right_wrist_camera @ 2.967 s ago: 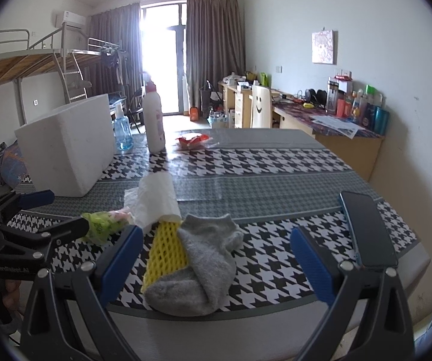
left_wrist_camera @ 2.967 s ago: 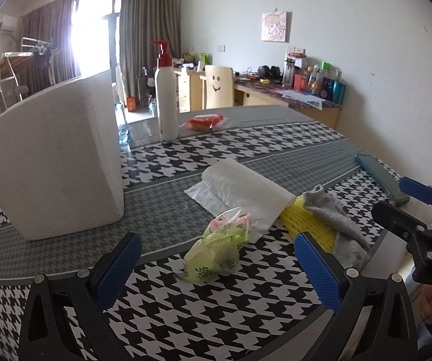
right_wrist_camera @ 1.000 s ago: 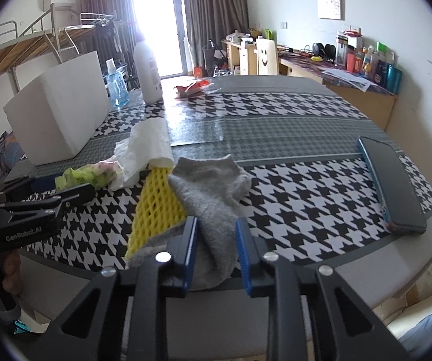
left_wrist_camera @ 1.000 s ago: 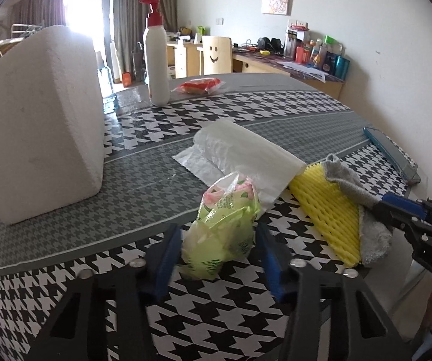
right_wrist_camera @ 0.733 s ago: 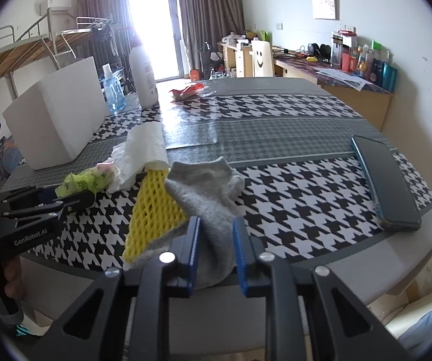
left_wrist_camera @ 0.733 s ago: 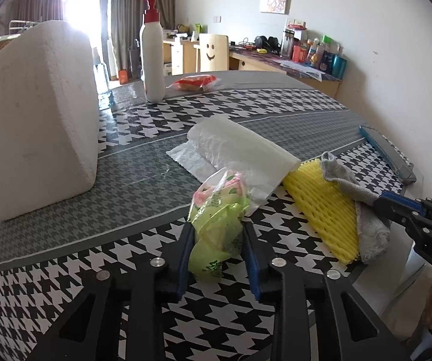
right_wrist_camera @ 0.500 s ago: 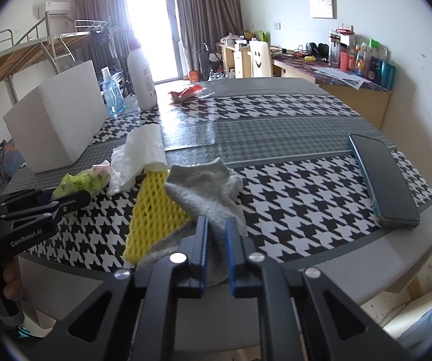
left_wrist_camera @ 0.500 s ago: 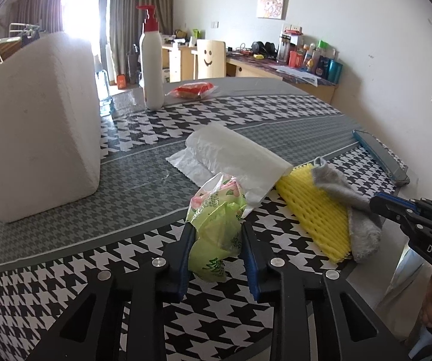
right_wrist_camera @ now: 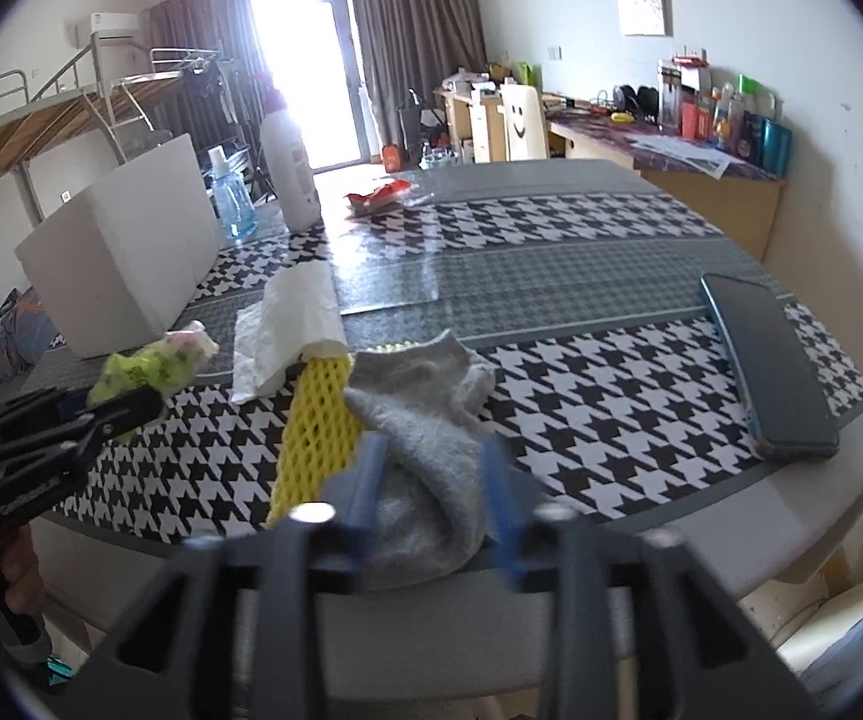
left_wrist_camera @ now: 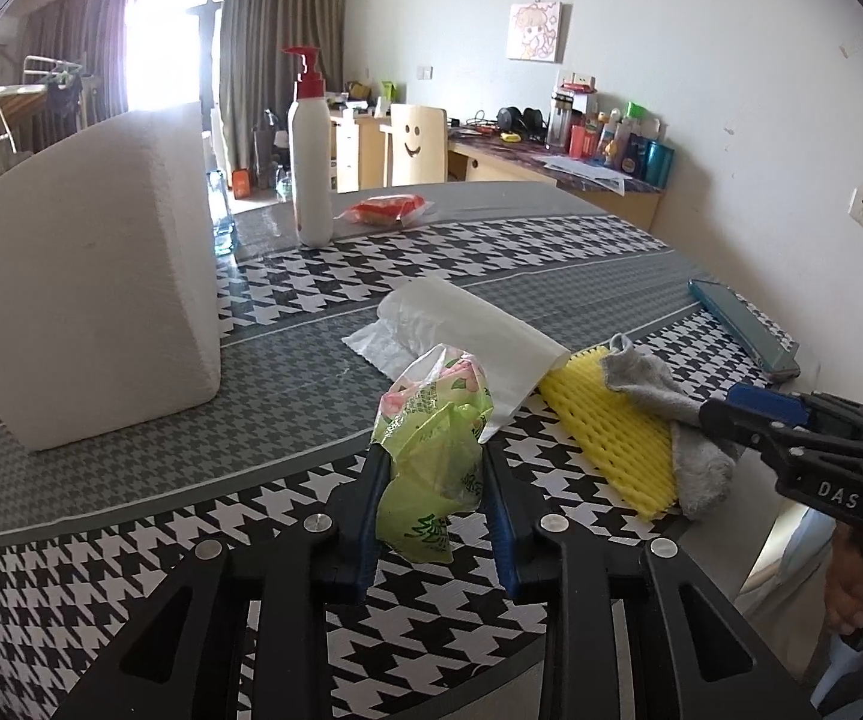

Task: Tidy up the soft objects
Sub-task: 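Lift the grey sock with the right gripper while the left gripper lifts the green bag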

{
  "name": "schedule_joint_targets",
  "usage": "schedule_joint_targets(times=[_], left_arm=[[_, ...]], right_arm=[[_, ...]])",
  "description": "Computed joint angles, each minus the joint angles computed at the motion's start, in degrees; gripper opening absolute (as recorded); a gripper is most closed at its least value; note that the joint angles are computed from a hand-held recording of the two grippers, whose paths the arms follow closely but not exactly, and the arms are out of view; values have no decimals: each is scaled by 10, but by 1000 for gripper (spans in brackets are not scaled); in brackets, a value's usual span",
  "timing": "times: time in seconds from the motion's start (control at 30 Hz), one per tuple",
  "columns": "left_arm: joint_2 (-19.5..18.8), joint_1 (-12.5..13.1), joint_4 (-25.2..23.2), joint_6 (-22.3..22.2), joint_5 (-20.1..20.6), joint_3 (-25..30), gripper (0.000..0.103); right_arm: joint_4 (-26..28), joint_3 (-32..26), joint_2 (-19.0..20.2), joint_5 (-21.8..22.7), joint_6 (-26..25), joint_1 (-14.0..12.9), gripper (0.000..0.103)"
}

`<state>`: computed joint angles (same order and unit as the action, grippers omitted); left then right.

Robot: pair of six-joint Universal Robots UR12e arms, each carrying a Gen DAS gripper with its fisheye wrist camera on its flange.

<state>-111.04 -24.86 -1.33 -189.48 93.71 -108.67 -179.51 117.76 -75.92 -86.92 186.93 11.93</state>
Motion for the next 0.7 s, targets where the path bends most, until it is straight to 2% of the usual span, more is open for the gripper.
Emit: schedule_joint_targets(times=[0.3,0.33,0.4,0.5,0.7], left_arm=[[4,1,5,1,-4,-5,32],[4,1,4,1,-5,-4,32],[4,0,5,2,-4,-5,32],[5,0,9,1,-3,-6,32],[10,-1,20,3,4,-10,32]], right_arm=[[43,-11,10,-3,7,2,46],[47,-12,10,-4,9,2,43],[50,-11,9,16,12,-3,25],[51,-10,7,22,9,-5,13],[15,0,-6,15,6,-2,11]])
